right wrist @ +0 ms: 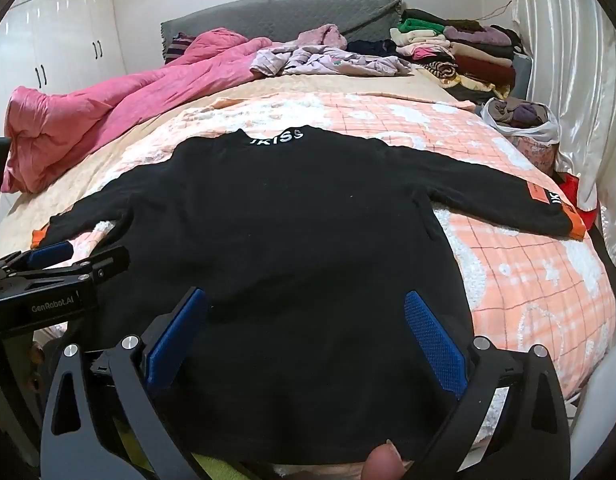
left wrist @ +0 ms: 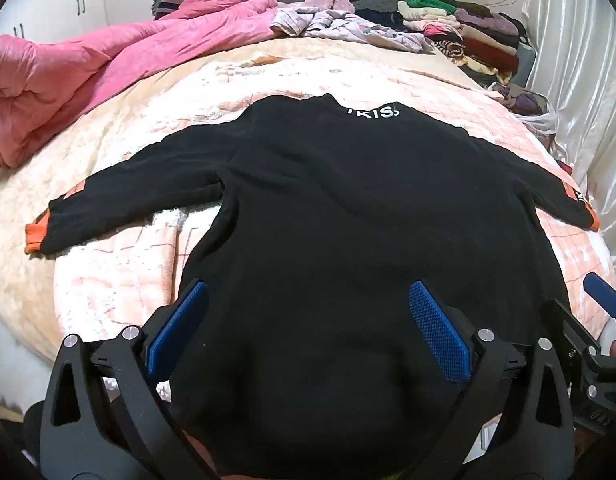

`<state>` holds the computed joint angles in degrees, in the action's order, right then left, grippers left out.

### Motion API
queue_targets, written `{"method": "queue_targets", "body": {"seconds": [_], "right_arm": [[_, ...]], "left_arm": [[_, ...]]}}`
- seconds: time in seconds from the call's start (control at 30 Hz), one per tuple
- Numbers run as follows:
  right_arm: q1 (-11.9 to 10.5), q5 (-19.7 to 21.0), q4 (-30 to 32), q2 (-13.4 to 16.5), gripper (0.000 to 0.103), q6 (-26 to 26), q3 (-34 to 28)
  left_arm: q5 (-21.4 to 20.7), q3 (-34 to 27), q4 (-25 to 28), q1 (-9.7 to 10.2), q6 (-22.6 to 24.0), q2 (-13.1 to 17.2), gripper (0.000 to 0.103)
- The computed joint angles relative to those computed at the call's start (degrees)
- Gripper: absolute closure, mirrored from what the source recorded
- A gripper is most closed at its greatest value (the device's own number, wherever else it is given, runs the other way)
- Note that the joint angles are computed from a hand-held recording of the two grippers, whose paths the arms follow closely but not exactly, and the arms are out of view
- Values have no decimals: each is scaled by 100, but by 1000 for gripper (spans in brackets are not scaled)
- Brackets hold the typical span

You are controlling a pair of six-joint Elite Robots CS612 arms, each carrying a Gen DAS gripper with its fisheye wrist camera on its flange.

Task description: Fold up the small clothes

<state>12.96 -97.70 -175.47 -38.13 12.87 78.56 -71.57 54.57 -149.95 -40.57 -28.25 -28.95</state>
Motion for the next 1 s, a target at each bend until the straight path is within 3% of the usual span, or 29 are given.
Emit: {"method": "queue_targets", "body": {"seconds": [1.0], "right_arm": [[14, -55, -29, 2, 4, -28, 11]], "left_arm": [[82, 14, -49, -21, 9, -5, 9]]}}
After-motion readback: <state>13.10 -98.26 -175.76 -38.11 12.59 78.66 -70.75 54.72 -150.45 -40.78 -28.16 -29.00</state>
